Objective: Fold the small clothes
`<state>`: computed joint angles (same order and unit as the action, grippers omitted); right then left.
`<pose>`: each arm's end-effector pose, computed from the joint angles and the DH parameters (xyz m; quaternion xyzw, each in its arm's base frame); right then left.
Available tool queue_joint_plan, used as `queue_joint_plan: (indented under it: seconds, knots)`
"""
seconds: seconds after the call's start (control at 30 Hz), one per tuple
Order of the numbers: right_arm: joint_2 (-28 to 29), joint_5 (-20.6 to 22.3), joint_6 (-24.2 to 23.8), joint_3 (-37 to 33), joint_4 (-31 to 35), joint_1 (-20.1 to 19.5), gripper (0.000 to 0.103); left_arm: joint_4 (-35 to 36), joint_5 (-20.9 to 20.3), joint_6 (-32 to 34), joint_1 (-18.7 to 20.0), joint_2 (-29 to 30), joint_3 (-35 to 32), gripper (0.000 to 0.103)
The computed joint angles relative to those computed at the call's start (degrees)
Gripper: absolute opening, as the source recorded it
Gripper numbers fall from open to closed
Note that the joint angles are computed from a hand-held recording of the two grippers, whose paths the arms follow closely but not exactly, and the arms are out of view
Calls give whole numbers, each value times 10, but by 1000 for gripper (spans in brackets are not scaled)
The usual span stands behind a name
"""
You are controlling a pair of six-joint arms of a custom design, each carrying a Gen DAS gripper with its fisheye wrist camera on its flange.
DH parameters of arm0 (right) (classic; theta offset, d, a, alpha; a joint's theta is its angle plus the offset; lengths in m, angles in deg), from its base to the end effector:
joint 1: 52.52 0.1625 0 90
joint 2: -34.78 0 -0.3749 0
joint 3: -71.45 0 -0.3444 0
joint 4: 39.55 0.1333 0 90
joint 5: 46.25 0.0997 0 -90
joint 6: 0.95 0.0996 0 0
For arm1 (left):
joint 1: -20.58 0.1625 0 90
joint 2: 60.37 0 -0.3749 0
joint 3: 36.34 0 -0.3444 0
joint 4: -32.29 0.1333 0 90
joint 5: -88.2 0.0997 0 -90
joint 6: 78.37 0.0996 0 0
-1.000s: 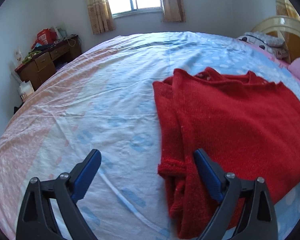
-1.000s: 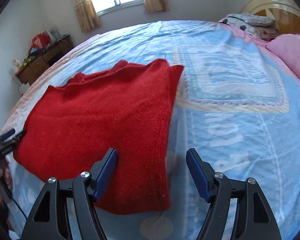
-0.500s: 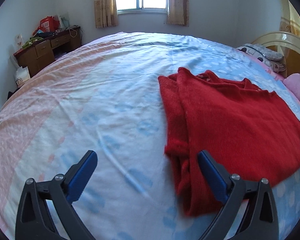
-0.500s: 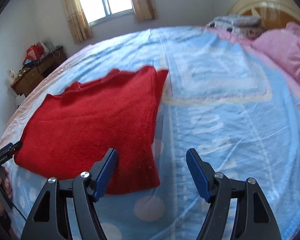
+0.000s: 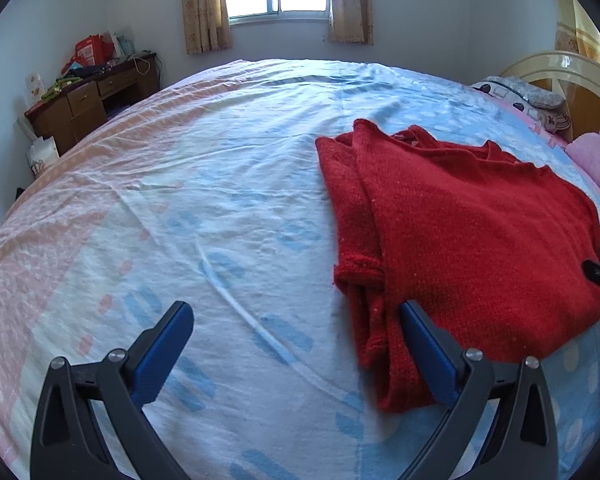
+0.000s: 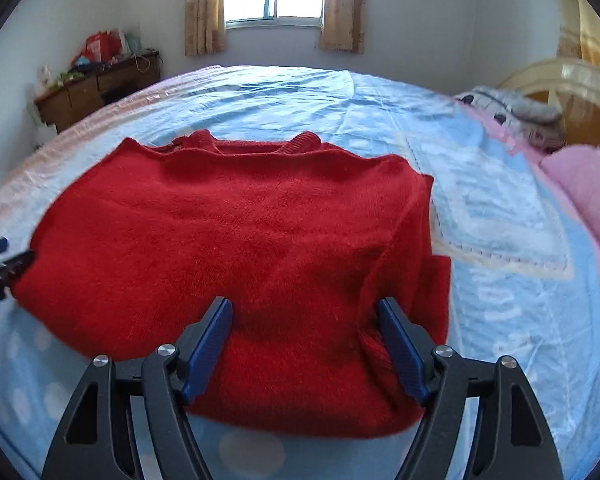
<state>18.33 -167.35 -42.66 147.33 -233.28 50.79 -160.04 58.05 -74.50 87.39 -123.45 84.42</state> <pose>0.2329 -0.6289 -0.0193 0.3225 -0.8381 0.2912 0.3298 0.0206 -0.5092 0.2402 0.0033 0.8238 -0.4020 0.3997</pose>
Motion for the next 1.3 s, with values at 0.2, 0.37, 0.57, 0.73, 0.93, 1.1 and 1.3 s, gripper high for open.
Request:
queue_joint_plan:
  seconds: [0.2, 0.37, 0.57, 0.73, 0.93, 1.1, 1.3]
  knots:
    - [-15, -9, 24, 10, 8, 3, 76, 11, -8, -8, 2, -5, 0, 103]
    - [-42, -57, 30, 56, -49, 0, 76, 44, -48, -41, 15, -24, -1, 103]
    - [-88, -42, 88, 97, -46, -11, 76, 34, -38, -34, 11, -18, 1, 103]
    - [-102, 51, 72, 132, -62, -4, 76, 34, -45, -36, 14, -22, 3, 103]
    - [-79, 45, 84, 92, 35, -18, 76, 33, -49, -35, 14, -25, 5, 103]
    - [-83, 30, 84, 95, 19, -18, 75, 32, -67, -13, 16, -52, 20, 103]
    - [-76, 44, 0, 119, -76, 19, 75, -48, -46, 61, 19, -72, 27, 103]
